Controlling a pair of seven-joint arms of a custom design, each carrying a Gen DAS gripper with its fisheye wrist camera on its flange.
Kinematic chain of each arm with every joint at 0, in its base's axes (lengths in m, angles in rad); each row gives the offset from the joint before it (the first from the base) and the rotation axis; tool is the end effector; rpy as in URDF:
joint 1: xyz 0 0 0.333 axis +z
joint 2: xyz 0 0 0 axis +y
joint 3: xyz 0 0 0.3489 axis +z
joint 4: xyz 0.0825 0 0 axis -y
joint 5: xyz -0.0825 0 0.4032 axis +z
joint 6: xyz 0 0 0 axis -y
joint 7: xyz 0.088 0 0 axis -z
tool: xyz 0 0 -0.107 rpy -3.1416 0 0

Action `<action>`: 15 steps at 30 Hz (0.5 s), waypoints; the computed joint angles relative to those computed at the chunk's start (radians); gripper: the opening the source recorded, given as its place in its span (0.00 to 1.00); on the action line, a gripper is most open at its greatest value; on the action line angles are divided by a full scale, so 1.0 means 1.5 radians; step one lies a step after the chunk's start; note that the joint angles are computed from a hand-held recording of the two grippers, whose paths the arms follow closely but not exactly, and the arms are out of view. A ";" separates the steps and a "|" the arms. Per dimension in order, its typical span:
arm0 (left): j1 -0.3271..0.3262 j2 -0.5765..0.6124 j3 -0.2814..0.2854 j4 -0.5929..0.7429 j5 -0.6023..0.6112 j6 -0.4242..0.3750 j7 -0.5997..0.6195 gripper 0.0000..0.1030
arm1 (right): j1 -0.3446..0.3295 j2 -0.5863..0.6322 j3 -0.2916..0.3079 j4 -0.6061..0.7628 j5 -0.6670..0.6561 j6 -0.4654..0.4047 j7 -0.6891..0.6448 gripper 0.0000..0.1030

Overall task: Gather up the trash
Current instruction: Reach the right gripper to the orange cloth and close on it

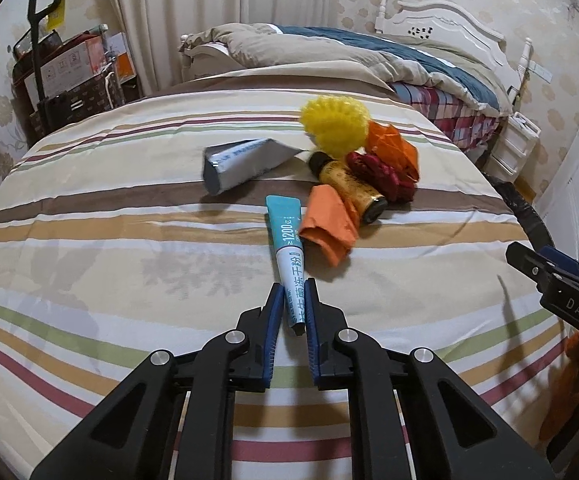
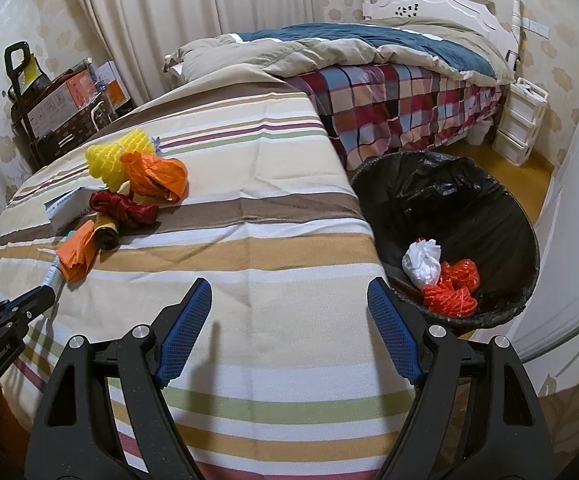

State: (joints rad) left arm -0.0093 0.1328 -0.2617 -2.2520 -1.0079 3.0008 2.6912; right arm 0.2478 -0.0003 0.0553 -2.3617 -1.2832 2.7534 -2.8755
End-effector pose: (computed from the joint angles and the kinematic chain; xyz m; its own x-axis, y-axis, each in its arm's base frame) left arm 0.5698 -0.0923 0.3723 -0.4206 -0.9058 0.0511 -0.7076 0.2924 -0.6433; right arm 0.4903 0.1945 0.3675 -0.3547 -0.9300 -0.0960 -0.6653 0.3232 -0.6730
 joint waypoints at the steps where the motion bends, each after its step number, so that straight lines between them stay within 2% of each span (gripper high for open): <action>1: 0.003 0.000 0.000 0.000 -0.005 0.001 0.005 0.13 | 0.001 0.003 0.001 0.004 0.002 0.002 -0.005 0.76; 8: 0.016 0.005 0.009 0.006 -0.014 0.011 0.010 0.13 | 0.022 0.035 0.004 0.040 0.025 0.015 -0.053 0.76; 15: 0.038 0.009 0.014 0.012 -0.016 0.005 0.011 0.13 | 0.064 0.092 0.001 0.104 0.077 0.038 -0.153 0.76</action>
